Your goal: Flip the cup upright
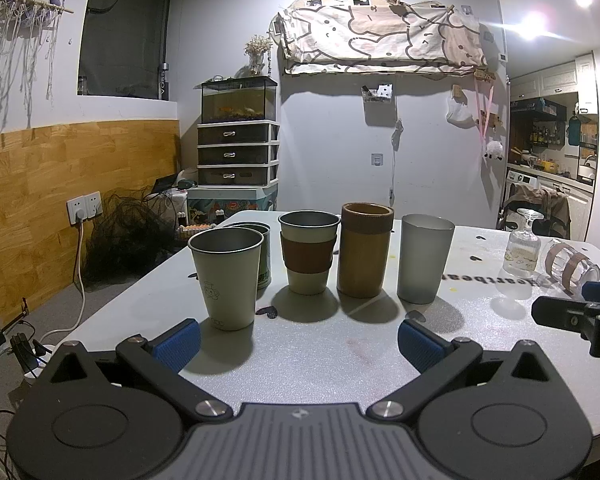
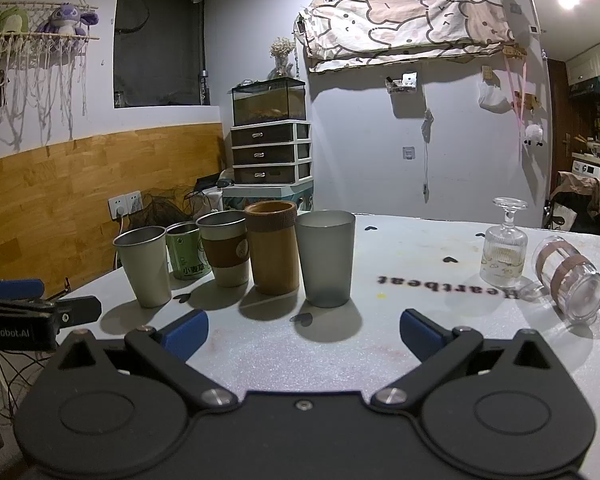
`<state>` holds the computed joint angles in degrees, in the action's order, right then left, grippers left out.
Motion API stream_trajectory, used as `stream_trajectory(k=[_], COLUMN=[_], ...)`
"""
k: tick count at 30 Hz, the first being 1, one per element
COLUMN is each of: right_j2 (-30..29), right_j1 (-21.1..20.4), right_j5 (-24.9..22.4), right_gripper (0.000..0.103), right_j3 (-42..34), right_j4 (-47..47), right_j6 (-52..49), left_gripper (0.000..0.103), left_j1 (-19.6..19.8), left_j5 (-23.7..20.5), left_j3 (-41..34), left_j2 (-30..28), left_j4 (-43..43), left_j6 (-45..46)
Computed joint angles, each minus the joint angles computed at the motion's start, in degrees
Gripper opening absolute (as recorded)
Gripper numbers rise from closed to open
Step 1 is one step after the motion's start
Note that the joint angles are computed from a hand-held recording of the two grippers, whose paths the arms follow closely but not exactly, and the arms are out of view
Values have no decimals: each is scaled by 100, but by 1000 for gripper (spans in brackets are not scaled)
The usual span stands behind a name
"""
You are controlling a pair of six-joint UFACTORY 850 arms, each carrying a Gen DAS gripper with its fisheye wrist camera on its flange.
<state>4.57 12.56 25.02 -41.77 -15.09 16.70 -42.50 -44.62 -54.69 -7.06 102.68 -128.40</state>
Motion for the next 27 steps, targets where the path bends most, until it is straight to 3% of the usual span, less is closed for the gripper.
stream_trajectory(k=[27], right_j2=[10], right_j1=[41], right_j5=[15], right_gripper=[103], right_j3=[13], right_j4=[125], right_j6=[-82], left_gripper=[103], left_j1=[-5], left_j5=[4], left_j3=[-1], left_j2=[-2], left_j4=[-7], left_j6=[6])
